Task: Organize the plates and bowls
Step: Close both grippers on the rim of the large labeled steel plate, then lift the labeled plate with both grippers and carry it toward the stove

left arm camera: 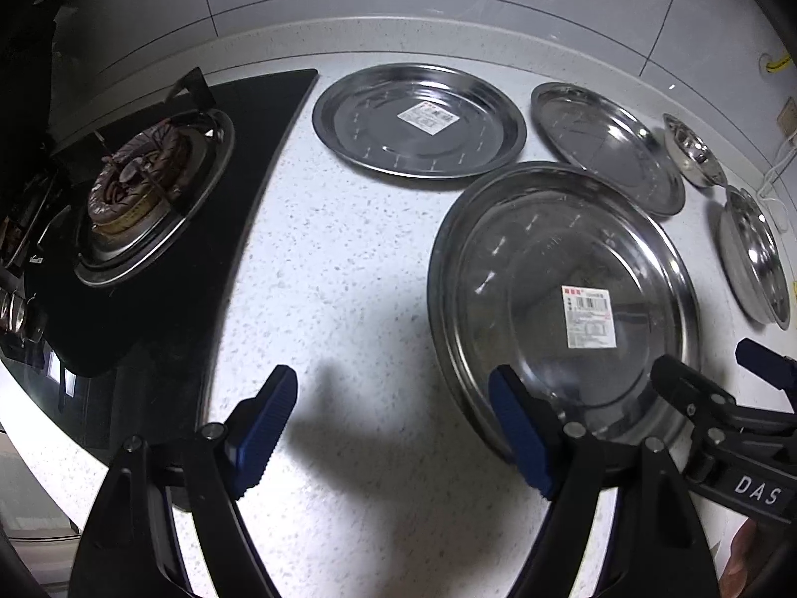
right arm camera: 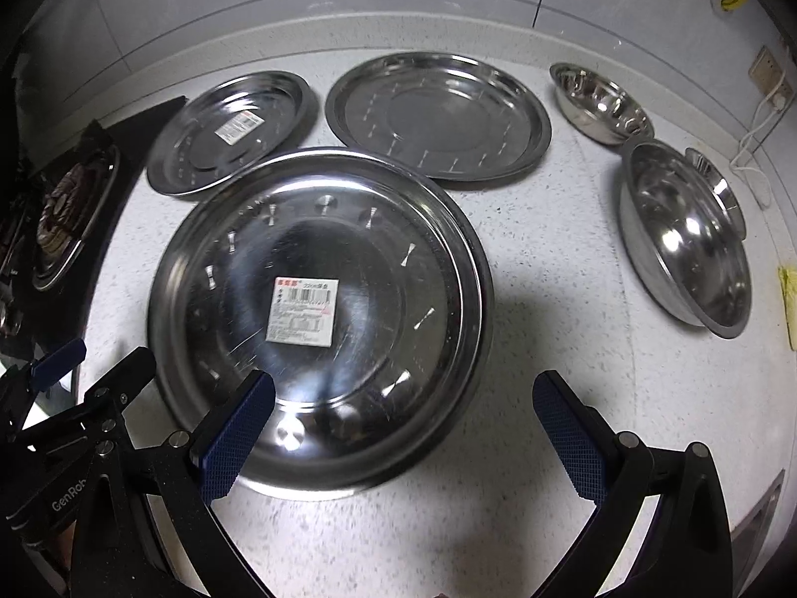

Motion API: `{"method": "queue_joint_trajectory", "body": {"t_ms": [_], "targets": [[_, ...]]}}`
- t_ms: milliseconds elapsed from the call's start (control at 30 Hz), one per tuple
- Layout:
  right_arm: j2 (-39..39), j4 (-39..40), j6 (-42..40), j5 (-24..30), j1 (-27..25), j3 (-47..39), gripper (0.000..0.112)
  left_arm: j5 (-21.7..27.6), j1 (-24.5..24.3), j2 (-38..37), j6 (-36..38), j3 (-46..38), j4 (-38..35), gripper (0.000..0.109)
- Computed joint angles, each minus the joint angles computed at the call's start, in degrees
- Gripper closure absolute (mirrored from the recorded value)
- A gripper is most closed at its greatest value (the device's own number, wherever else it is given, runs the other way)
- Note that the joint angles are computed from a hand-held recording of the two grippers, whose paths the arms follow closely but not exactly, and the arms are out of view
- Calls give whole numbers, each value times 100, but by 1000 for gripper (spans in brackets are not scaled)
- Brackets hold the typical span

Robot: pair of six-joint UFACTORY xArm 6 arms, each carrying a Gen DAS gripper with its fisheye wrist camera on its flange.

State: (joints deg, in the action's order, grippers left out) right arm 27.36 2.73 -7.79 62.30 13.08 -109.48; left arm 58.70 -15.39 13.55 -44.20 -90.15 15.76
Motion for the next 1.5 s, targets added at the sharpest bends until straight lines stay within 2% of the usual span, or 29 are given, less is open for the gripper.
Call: {"method": "queue_joint_trajectory", "body": {"t_ms": [233,400,567,733,800,900,967,1000,1067,1133,1500], "targets": [[494,71,-1,306,-53,-595,10,80,2,314,109,-325,-250,31],[556,230,-160,269,-101,-577,11,36,7,471,144,-417,-519,31],[700,458,-310,410,-199,-709,33,-8,-14,590,183,-502,-565,33],[706,599,-509,371,-267,-665,44,-40,33,679,318,-618,-728,34],[732,778,-644,406,-312,-715,52,-51,65,706,183,-666,-736,44],[825,1050,-816,488,-411,-876,66,-275,145,678,356,-619,-1057,68],[902,1201,-923,511,-479,-996,84,-12,121,795,319,-848,-977,76],[926,1234,-951,529,-541,-1036,88,104,116,837,307,-940,-945,77],[1027,1306,-985,650,-640,-1209,99,325,108,911,174,-1111,-873,88],[997,1475,-1032,728,-725,-1174,99,419,113,928,39,-1166,-886,95],[701,1132,-1135,569,-647,-769,99,805,9,1051,-162,-1412,-742,95]]}}
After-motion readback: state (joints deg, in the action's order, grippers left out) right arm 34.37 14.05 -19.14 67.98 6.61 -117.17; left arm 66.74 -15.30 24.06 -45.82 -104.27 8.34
